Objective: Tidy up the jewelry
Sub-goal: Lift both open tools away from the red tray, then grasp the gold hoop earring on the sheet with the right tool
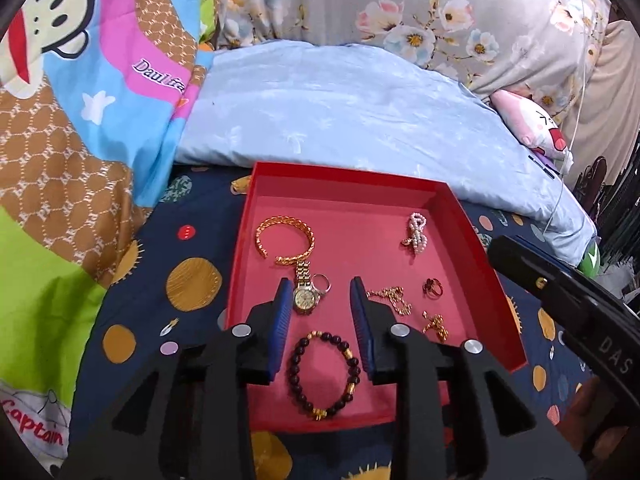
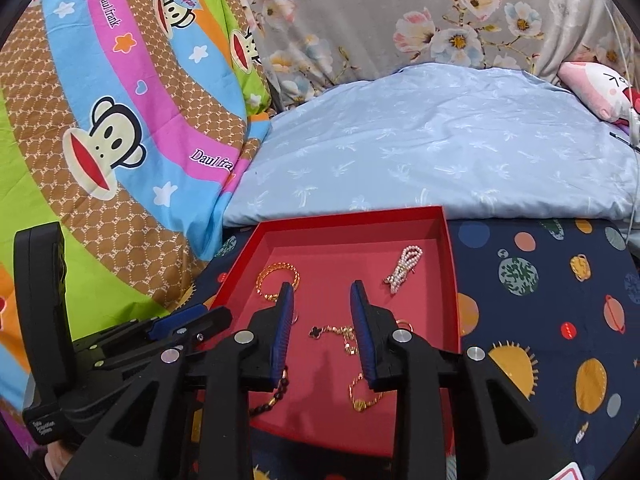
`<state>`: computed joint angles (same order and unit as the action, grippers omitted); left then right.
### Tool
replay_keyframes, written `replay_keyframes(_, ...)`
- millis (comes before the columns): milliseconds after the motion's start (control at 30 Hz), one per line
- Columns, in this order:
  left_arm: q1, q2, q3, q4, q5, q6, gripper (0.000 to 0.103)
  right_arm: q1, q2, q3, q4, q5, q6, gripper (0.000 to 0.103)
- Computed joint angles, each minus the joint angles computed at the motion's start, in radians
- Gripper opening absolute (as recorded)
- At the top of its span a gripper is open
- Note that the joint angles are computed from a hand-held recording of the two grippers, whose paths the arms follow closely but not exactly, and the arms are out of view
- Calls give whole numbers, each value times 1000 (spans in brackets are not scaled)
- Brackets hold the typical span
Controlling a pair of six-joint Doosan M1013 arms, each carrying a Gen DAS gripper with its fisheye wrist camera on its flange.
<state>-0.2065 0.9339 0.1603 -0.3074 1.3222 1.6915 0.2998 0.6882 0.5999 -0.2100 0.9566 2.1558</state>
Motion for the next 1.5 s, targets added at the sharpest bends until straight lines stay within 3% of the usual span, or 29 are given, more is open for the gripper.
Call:
replay_keyframes(167, 9, -139, 259, -30, -119, 49, 34, 23, -84, 138, -37, -58, 61, 30)
replay_keyframes(467, 26, -292, 531, -75, -193, 105, 34, 68, -188, 320, -70, -85, 161, 30)
replay_keyframes(867, 41, -405, 722, -99, -217, 130, 34, 108, -290, 506, -86, -81, 258, 30)
replay_keyframes(1500, 59, -488, 876, -62, -223, 107, 36, 154, -343, 608, -57, -67, 257, 30)
